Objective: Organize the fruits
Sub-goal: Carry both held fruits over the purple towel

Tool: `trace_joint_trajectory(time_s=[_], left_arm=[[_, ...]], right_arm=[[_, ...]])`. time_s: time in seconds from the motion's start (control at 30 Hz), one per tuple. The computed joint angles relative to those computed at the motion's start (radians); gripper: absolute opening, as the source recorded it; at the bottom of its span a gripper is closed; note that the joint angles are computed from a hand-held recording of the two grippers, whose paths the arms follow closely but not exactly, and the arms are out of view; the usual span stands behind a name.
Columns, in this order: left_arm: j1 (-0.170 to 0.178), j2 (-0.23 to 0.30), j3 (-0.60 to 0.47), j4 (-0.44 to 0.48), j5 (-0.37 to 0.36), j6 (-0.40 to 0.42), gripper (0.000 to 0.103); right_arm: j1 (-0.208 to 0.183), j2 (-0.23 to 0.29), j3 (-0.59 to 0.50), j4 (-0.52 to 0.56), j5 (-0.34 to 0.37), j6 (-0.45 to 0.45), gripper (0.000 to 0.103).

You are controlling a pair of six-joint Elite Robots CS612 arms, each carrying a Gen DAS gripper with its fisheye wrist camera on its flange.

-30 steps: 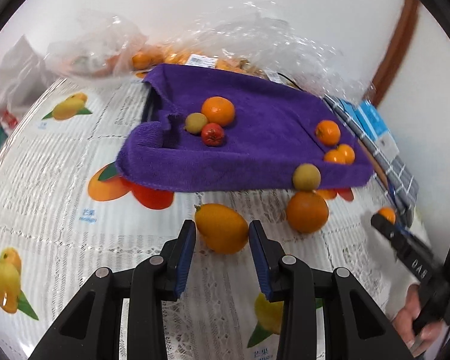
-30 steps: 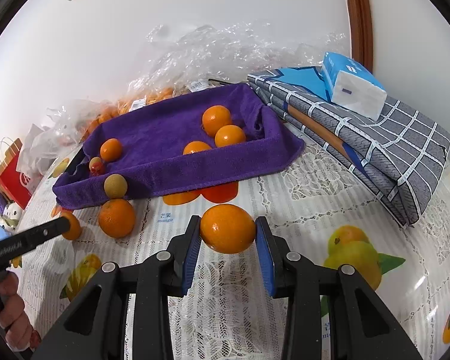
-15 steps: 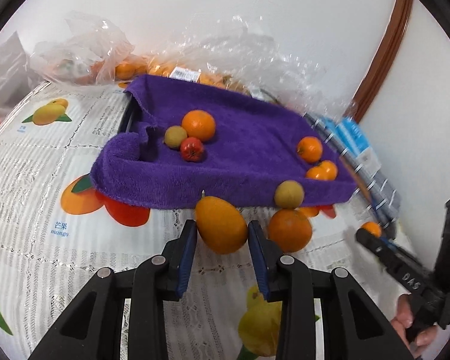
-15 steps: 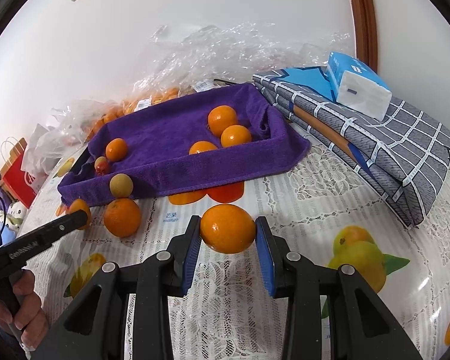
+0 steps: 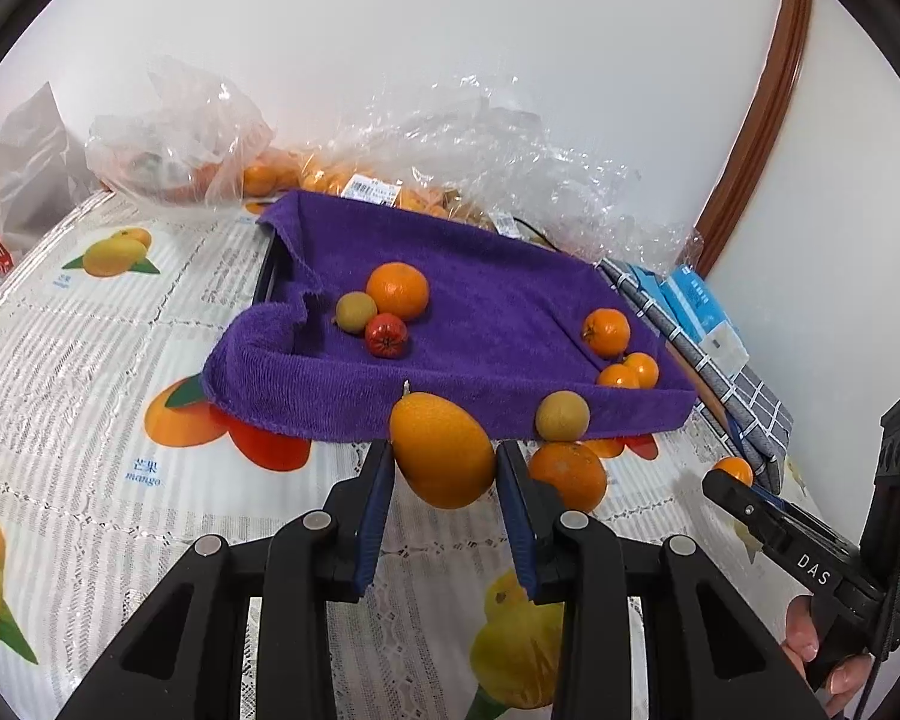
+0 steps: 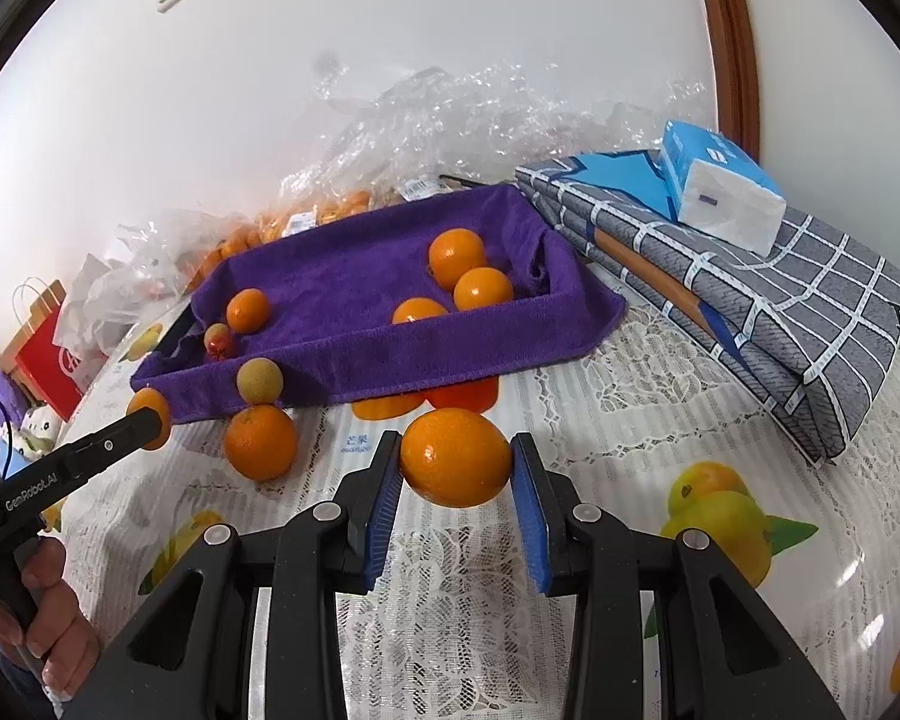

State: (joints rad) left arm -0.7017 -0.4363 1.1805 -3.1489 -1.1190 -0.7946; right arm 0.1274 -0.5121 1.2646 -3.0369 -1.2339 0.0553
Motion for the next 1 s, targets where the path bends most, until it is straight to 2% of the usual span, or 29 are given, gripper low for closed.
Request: trace_joint_trajectory(time_s=[0.23,0.37,0.57,0.67,0.8,1.0], left_arm=[[-0.002,-0.003,0.012,-0.041,0.007,0.000,0.033],[-0.009,-0.006,0.018,-0.051,0.050,0.007,0.033],[0.008,-0.025,0.035,-0.047,0.030,-0.047,0.033],[0.024,-0.029,0.023,-0.058,-0.007,-0.046,0.033],[0.045,-0.002,-0.055,-0.027,-0.055,-0.020,0.033],[0.065,0.065,-0.200,0.089,-0.114,0.004,0.033]], right_arm=[[-0.004,-0.001,0.007,-0.027,0.024,0.008,0.036],[-0.008,0.000,0.007,-0.029,0.039,0.017,0.036],[-0.007,0.006,-0.037,0.027,0.045,0.002,0.036],[-0.005,0.015,-0.080,0.032,0.047,-0.010,0.036],[0.003,0.060,-0.192,0.076,0.069,-0.027,0.036],[0.020,0.148,-0.366,0.189,0.042,-0.054,0.036]])
